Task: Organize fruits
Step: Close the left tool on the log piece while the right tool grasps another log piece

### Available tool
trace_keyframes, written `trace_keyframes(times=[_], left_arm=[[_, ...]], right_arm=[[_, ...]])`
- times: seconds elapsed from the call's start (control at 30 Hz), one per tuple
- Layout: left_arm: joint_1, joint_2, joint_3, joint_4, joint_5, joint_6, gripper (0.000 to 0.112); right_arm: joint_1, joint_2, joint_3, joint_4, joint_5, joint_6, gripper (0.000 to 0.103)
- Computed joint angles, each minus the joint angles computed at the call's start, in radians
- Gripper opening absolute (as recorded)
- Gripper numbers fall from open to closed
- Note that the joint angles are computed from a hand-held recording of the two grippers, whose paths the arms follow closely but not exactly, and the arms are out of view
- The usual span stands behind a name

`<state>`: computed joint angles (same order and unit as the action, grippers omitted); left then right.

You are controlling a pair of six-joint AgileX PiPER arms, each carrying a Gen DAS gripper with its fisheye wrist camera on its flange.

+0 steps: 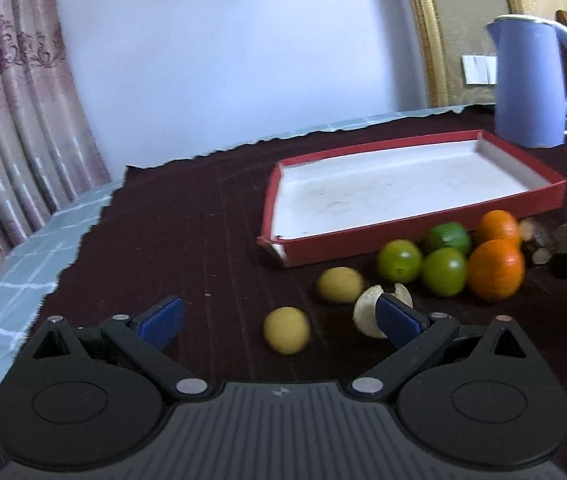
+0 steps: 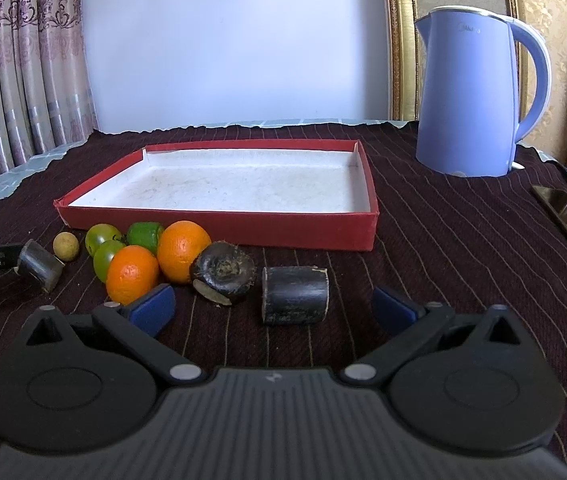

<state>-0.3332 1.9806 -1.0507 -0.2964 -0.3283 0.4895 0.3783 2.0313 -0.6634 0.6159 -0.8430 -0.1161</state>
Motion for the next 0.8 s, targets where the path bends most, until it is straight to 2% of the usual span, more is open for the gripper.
trace_keyframes(times=[0.07, 0.2, 0.3, 0.47, 0.63, 0.73, 0.8], left_arm=[[-0.006, -0.003, 0.010, -0.003, -0.011, 0.002, 0.103], [0.007, -0.029, 0.071, 0.239, -0.057, -0.201, 0.103], [0.002, -0.026, 0.099, 0.283, -0.108, -0.227, 0.103], [-0.004, -0.012, 0.085, 0.426, -0.097, -0.356, 0.103], [-0.035, 0.017, 0.034, 0.408, -0.040, -0.363, 0.103], [-0.055, 0.041, -0.006, 0.321, 0.007, -0.324, 0.103], [-0.063, 0.056, -0.036, 0.240, 0.045, -0.281, 0.103]], right_arm=[[0.005, 0.001, 0.003, 0.009, -0.014, -0.001, 0.103], [0.023, -0.009, 0.021, 0.033, -0.059, -0.018, 0.103], [0.038, -0.020, 0.018, 0.098, -0.065, -0.098, 0.103], [0.037, -0.039, 0.010, 0.169, -0.043, -0.212, 0.103], [-0.019, -0.070, 0.023, 0.129, 0.013, -0.197, 0.103], [-0.073, -0.079, 0.030, 0.011, 0.068, -0.172, 0.103], [-0.068, -0.073, 0.017, 0.037, 0.079, -0.218, 0.103]])
